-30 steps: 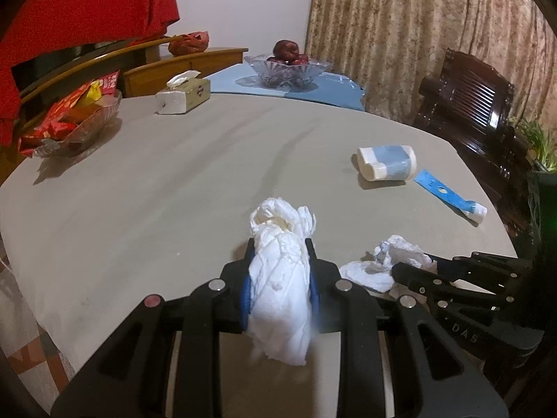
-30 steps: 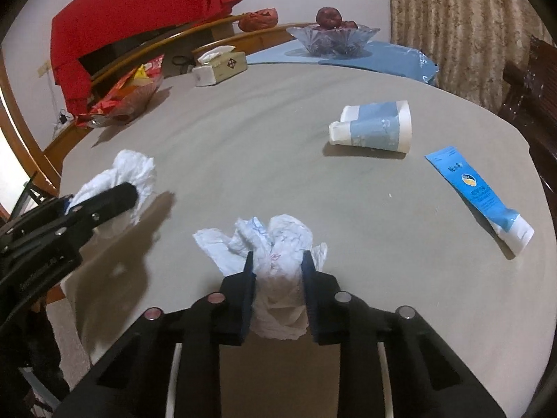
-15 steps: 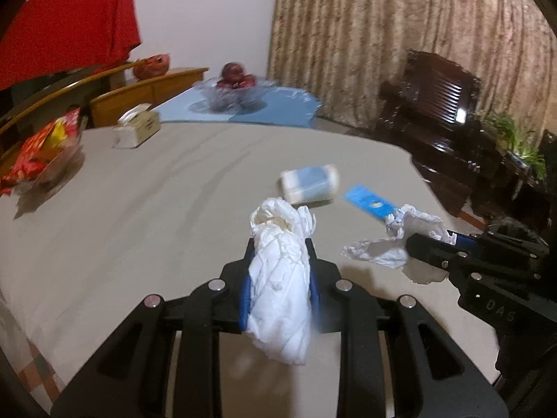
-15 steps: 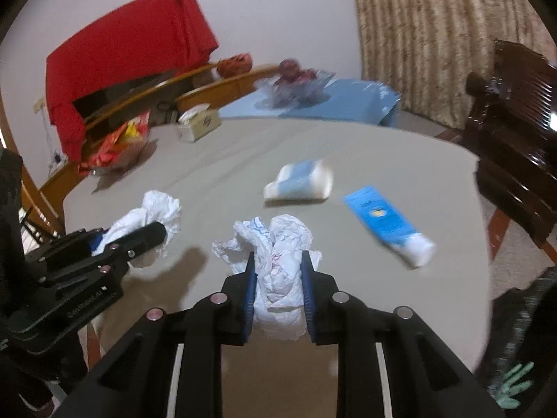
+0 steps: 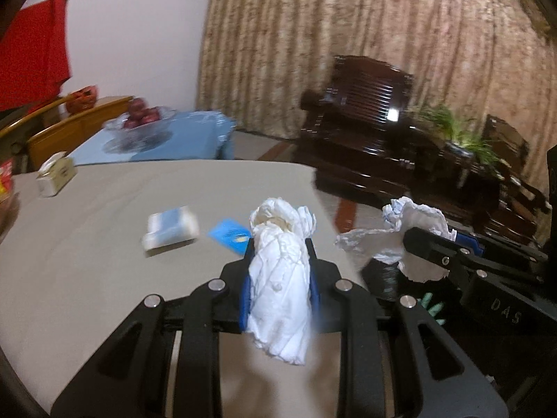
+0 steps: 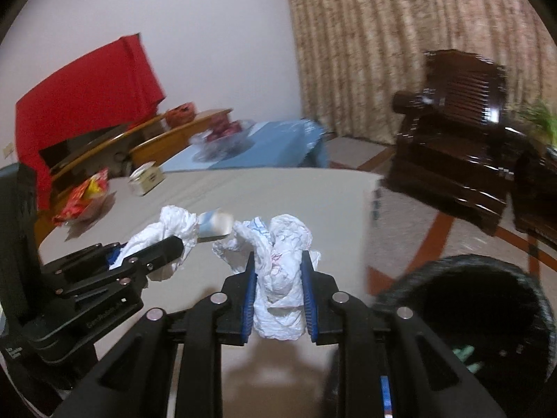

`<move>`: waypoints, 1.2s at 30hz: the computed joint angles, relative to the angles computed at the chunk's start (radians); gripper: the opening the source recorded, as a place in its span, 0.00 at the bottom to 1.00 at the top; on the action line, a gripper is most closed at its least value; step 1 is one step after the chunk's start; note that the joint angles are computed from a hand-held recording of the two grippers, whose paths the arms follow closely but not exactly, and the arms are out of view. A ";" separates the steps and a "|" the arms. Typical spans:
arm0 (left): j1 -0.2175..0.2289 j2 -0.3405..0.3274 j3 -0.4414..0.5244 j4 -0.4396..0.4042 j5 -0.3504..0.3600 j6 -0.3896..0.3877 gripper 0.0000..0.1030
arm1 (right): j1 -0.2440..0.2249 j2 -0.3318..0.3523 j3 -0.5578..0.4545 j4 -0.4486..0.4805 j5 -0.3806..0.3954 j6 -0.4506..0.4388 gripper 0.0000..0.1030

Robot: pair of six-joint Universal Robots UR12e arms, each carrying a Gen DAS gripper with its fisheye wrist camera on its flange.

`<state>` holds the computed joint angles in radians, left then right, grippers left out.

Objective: Collect trash
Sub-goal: 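Carry the cloth and tissue over the bin and open both grippers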

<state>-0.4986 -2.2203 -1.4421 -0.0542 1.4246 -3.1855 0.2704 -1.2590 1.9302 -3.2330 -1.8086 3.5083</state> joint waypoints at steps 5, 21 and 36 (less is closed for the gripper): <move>-0.038 -0.022 0.040 -0.012 -0.052 0.030 0.24 | -0.023 -0.059 0.075 -0.004 -0.077 0.042 0.23; -0.137 -0.089 0.128 -0.084 -0.169 0.130 0.24 | -0.079 -0.211 0.286 0.058 -0.245 0.222 0.23; -0.169 -0.127 0.175 -0.181 -0.207 0.144 0.39 | -0.104 -0.235 0.349 0.082 -0.259 0.280 0.34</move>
<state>-0.6673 -2.3476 -1.2667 -0.2350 1.2178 -3.0416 0.1668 -1.4945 2.2793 -3.1512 -2.0677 3.7883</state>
